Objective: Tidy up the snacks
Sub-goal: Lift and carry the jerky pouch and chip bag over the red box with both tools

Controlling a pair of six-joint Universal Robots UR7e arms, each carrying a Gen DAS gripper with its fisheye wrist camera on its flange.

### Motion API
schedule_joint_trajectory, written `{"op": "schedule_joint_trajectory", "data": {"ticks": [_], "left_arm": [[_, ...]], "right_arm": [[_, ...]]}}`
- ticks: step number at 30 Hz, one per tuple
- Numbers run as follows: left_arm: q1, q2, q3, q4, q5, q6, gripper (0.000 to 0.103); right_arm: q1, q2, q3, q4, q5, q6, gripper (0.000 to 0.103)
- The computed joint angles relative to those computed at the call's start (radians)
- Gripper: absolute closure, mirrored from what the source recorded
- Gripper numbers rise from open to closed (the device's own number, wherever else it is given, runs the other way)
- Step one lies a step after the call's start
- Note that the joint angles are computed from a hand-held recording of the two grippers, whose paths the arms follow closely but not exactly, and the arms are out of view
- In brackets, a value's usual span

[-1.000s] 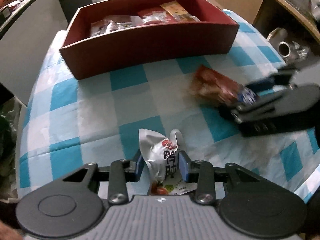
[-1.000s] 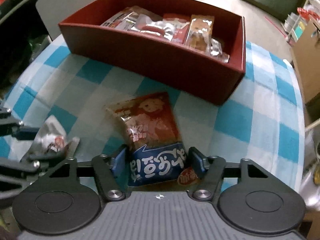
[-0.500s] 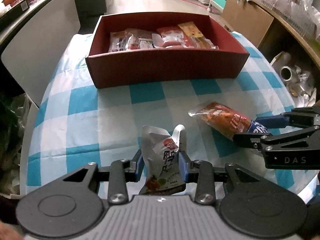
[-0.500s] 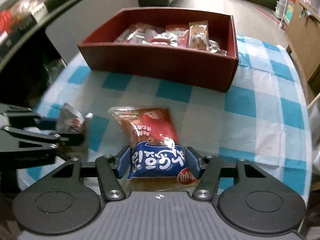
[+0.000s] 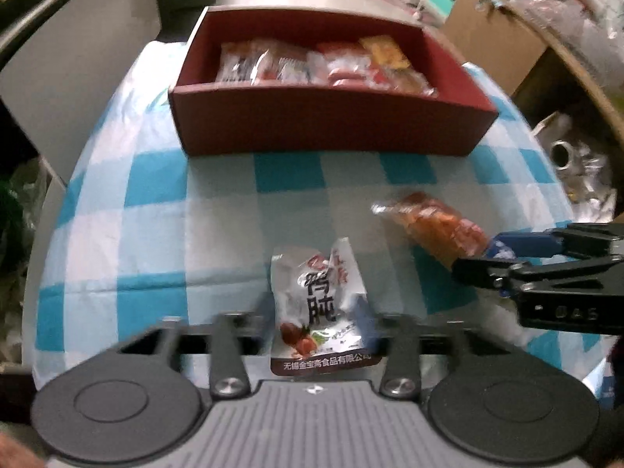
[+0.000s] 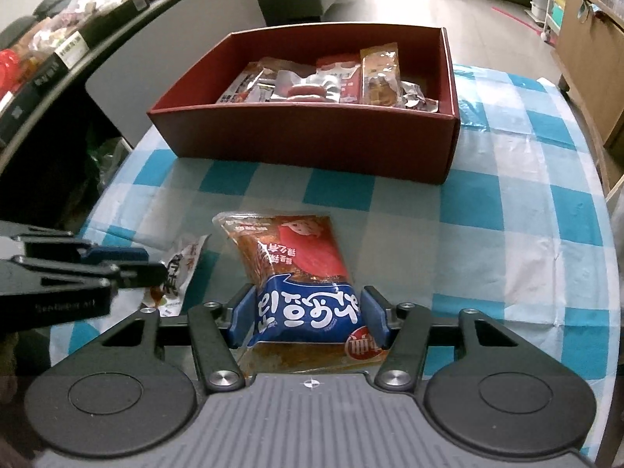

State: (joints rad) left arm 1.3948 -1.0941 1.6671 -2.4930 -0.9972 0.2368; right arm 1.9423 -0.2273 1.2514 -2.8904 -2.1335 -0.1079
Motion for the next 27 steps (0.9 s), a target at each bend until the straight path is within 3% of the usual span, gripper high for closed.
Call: {"op": "schedule_joint_trajectory", "data": {"ticks": [1, 6, 8, 9, 11, 13, 23, 27], "left_arm": [[-0.002, 0.010, 0.004, -0.020, 0.020, 0.001, 0.032], [-0.006, 0.049, -0.005, -0.019, 0.055, -0.051, 0.033], [-0.023, 0.059, 0.028, -0.094, 0.115, -0.018, 0.048], [-0.026, 0.061, 0.033, -0.114, 0.114, -0.005, 0.055], [-0.022, 0.057, 0.019, -0.101, 0.084, -0.020, 0.080], [-0.012, 0.053, -0.005, -0.054, 0.043, -0.054, 0.082], [-0.019, 0.004, 0.002, -0.101, -0.035, -0.039, 0.083], [-0.020, -0.008, -0.006, -0.104, -0.069, -0.035, 0.083]], "right_arm": [[-0.001, 0.002, -0.004, 0.005, 0.000, 0.001, 0.038], [-0.004, 0.003, -0.010, 0.018, 0.002, -0.001, 0.038], [-0.004, 0.004, -0.013, 0.026, -0.006, -0.008, 0.038], [-0.006, 0.003, -0.014, 0.027, -0.006, -0.006, 0.038], [-0.008, -0.001, -0.008, 0.018, -0.007, -0.007, 0.038], [-0.010, -0.010, 0.004, 0.005, 0.001, -0.006, 0.038], [-0.015, -0.035, 0.039, -0.087, 0.033, -0.006, 0.039], [-0.023, -0.050, 0.052, -0.111, 0.090, 0.008, 0.050]]}}
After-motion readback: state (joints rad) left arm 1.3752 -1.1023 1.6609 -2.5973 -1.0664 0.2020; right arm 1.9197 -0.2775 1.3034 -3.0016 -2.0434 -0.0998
